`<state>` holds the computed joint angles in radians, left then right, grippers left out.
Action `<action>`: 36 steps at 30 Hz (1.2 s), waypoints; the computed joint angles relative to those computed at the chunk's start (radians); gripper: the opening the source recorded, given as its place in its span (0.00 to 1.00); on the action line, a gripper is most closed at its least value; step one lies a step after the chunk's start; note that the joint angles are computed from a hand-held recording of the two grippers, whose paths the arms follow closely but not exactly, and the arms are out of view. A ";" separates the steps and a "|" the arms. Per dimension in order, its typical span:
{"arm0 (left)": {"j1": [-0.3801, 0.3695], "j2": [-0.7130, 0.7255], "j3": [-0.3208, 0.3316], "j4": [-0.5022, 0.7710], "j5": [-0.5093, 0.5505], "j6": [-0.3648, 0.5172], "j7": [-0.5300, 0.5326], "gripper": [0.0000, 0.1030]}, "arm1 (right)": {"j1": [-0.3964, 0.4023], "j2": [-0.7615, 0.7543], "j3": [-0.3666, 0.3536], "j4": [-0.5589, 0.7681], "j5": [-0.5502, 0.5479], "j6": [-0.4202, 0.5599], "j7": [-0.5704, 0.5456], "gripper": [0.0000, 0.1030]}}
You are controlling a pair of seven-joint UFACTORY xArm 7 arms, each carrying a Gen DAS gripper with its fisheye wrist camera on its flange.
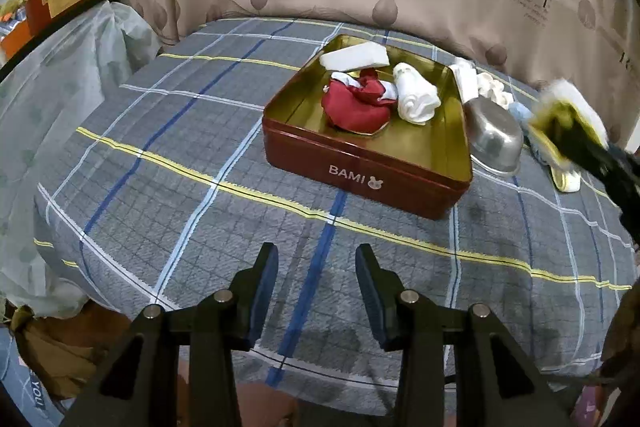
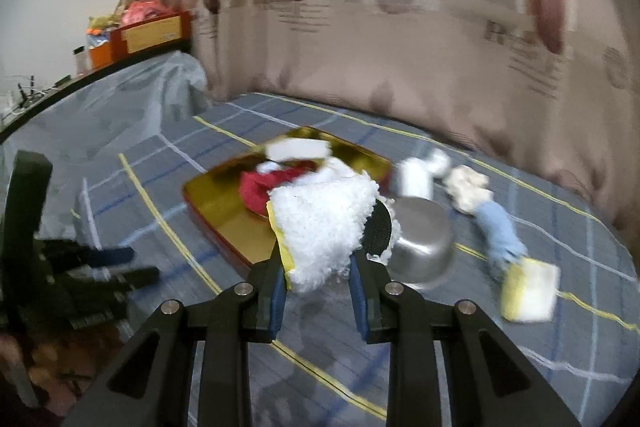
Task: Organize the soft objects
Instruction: 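Carry the fluffy white towel into the tin and open the right tool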
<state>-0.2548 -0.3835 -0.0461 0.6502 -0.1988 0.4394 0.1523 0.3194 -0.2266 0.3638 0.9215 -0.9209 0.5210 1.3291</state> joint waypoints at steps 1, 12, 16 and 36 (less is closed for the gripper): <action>0.004 0.003 -0.002 0.003 0.005 0.001 -0.004 0.40 | -0.001 0.037 0.003 0.035 -0.007 -0.006 -0.007 0.25; 0.053 0.055 0.004 0.049 0.038 0.042 -0.071 0.40 | 0.110 0.334 -0.117 0.294 0.080 -0.062 -0.138 0.26; 0.079 0.067 -0.001 0.063 0.051 0.052 -0.106 0.40 | 0.153 0.417 -0.153 0.382 0.146 -0.043 -0.217 0.27; 0.109 0.073 0.003 0.074 0.068 0.056 -0.153 0.40 | 0.305 0.674 -0.287 0.698 0.389 0.103 -0.575 0.34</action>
